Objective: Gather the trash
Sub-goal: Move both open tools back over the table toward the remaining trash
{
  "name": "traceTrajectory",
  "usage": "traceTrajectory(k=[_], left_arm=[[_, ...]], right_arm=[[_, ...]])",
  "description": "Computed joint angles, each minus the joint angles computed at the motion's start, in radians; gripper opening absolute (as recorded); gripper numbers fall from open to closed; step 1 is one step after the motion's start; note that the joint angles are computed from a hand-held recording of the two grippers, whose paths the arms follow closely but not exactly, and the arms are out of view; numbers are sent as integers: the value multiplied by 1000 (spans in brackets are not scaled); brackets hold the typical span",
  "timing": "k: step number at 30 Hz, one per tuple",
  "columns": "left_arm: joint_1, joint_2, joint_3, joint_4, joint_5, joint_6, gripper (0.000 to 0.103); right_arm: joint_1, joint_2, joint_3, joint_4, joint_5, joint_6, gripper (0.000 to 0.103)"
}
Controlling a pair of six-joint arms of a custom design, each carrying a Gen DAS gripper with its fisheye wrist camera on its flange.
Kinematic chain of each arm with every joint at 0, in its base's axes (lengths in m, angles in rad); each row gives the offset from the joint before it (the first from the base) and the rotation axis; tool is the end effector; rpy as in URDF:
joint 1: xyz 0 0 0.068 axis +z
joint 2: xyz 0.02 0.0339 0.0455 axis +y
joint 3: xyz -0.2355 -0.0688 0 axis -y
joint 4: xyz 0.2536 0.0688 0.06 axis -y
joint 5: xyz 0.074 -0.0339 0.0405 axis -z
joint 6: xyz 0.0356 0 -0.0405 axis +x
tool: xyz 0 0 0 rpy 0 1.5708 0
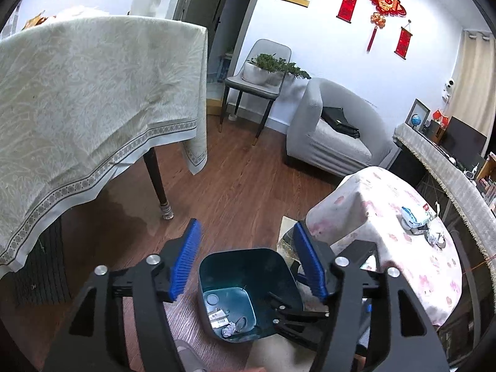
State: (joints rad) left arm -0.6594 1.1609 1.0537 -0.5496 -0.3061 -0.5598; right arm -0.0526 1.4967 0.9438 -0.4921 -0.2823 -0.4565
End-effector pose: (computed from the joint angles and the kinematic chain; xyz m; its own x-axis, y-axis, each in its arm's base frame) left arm 0.2201 -0.1571 0.2961 -0.6190 -0.1608 -0.7688 0.0789 0.9611 -0.2646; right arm 0.3043 -0.0061 0.1727 -0.7360 -0.3852 -0.5567 -0.4607 0.8875 -0.0050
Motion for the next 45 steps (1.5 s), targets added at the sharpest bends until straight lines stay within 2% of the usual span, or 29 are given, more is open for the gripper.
traceTrajectory(k=[7,18,32,34,37,45], left_arm=[[-58,68,62,7,-48,0,79],[-130,197,181,31,-103,-2,84],[-249,460,411,86,-117,-16,95],[-262,518,475,66,-118,-30,95],[-280,585,544,75,-103,-35,96],[-325,782,782,24,-94,-46,98]], right_arm=[[-82,-106,10,-61,-102,-44,60],[-318,-212,77,-143,-271,-135,60],[-648,-51,268,-212,-411,-251,60],[-692,-16,303,-221,-423,-266,60],[-739,32,347,-230,-432,-288,67],[-862,162,480,-276,-465,-351,67]])
